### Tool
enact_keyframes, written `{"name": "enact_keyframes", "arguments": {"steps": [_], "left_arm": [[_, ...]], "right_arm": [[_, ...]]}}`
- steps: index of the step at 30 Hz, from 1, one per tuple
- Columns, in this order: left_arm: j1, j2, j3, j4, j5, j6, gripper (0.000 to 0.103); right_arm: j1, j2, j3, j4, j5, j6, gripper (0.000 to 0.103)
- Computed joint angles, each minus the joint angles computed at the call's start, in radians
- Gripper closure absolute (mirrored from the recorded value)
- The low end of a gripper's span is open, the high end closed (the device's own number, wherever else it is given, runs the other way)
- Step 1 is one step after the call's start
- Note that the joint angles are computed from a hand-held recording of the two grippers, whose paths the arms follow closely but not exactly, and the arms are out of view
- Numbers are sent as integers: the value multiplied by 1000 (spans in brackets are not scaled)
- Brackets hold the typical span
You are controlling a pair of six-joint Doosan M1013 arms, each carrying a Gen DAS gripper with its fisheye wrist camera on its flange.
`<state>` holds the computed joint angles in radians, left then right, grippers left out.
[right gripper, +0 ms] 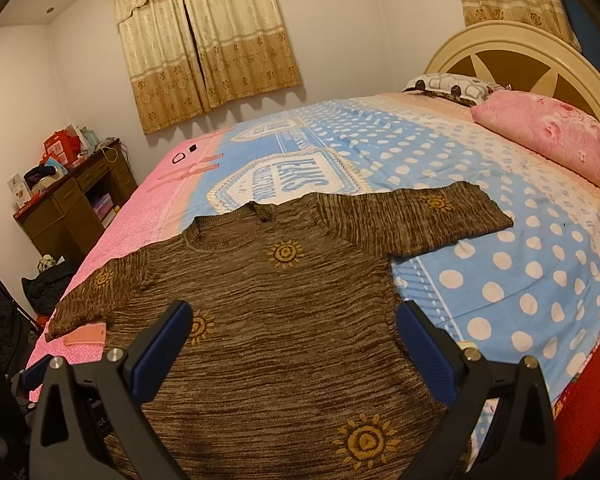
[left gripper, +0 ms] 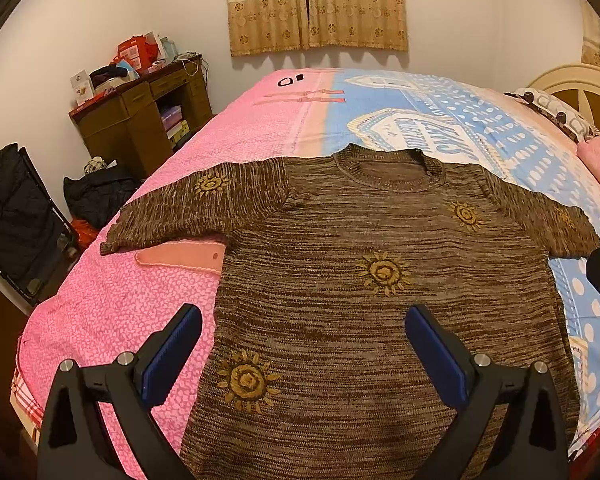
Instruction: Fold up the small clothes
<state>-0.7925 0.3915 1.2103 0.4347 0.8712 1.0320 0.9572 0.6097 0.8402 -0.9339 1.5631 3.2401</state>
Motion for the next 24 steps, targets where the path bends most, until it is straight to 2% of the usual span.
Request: {"name": "enact_keyframes", "arguments": {"steps": [24], "left_arm": [[2, 4, -1, -7, 6, 7, 1]], "right_arm": [[1, 11, -18, 15, 4, -10, 0]]}}
